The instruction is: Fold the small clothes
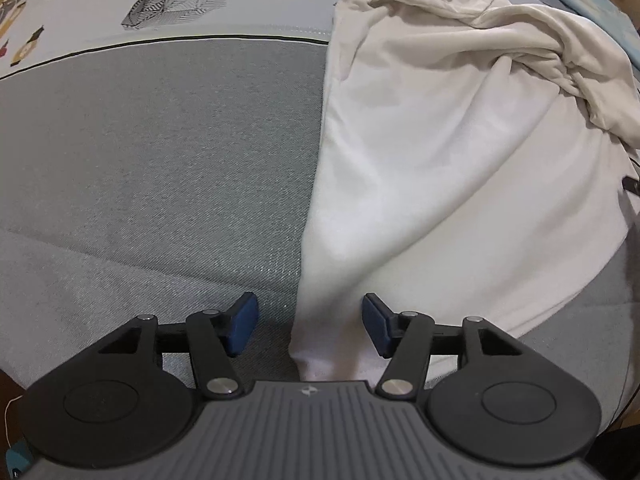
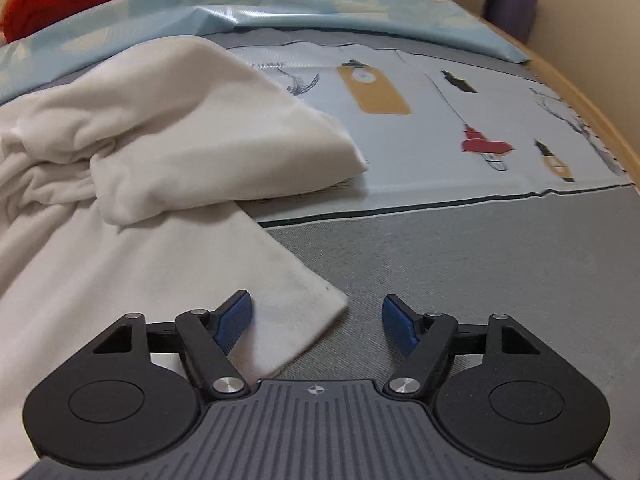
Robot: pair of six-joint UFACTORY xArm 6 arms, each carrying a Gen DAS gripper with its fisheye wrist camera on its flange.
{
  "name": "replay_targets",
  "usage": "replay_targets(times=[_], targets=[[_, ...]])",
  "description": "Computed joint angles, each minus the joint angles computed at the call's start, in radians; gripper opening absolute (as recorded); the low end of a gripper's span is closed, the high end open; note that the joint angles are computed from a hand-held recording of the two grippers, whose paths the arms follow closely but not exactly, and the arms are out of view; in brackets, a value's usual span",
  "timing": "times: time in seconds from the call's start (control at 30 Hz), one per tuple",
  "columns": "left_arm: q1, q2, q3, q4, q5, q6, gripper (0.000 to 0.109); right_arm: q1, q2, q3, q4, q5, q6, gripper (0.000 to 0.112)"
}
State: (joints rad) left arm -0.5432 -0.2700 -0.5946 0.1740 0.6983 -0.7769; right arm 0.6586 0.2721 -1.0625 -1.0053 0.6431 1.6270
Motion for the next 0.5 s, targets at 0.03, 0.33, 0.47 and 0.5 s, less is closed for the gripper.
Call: replay_targets(times=[0.03,0.33,0.47,0.5], targets=[[0.003,-0.002,0.003,-0.004,-0.005,0.006,0.057,-0.007,0.003,-0.001,-0.001,-0.019,0.006,0.073],[-0.006,-0.033,0.031,0.022,-0.058,0.037,0.006,0.015,-0.120,0.068,0.097,-0.110,-0.135,0.008],[0.010,-0.118,0.085,0.065,-0.068,0.048,0.006,0.051,-0.274,0.171,0.195,-0.085,-0.236,0.007],[0.017,-0.146,0.103,0.065,-0.069,0.060,0.005,0.063,-0.317,0.202,0.239,-0.077,-0.267,0.007]])
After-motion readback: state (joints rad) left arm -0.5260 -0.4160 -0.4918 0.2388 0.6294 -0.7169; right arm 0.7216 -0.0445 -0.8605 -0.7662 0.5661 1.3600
